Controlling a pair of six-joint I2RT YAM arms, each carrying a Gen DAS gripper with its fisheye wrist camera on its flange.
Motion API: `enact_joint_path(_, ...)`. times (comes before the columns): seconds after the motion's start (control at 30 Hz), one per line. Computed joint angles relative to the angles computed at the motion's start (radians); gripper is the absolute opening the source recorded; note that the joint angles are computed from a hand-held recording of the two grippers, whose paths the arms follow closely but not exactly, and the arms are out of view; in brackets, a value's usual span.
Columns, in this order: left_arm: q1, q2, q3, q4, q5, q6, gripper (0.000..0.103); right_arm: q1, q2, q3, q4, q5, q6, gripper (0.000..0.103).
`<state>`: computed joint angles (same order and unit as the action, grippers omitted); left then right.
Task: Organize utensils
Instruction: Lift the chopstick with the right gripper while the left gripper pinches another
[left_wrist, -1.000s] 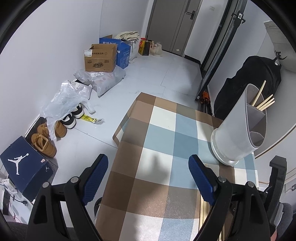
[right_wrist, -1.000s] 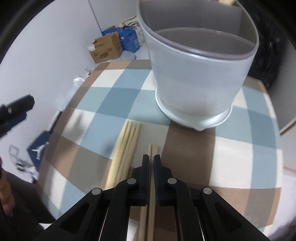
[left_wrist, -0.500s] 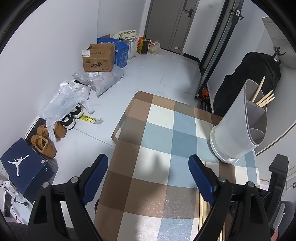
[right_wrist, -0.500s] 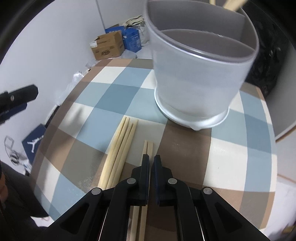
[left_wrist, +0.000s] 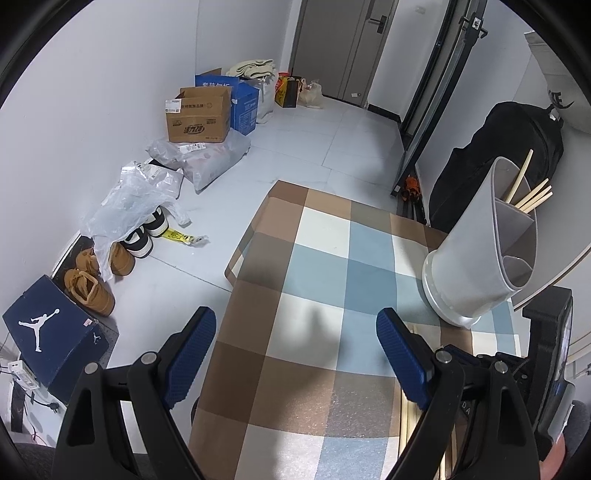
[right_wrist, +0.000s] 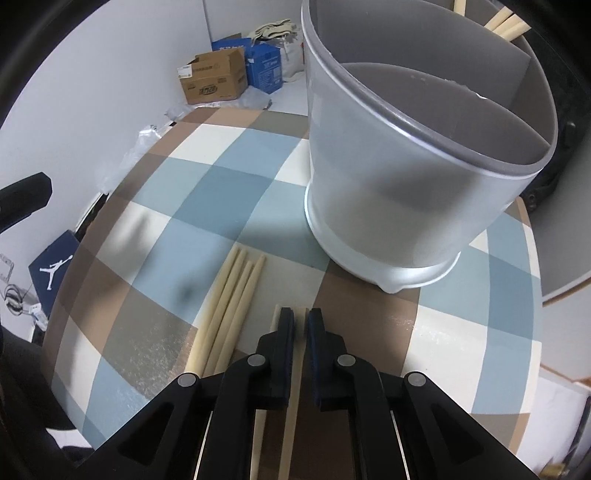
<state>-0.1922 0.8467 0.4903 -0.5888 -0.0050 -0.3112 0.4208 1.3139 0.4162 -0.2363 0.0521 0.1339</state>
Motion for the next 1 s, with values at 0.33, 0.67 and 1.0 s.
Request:
enact_joint_path(0.33, -0.068, 0.024, 0.009, 0.008, -0.034, -0.027, 0.086, -0.104, -0.101, -0.060, 0.004, -0.103, -0.011, 0.005)
enact_joint_path(0.67, -0.304, 0.233, 0.034, 0.033, -0.042, -0.065, 0.086, -0.349, -0.448, -0.057, -0.191, -0.324, -0.091, 0.005)
enact_joint_path(1.0, -0.410, 0.380, 0.067, 0.011, -0.087, -0.132, 0.086, -0.614, -0.660, 0.013, -0.383, -0.564, -0.228, 0.005)
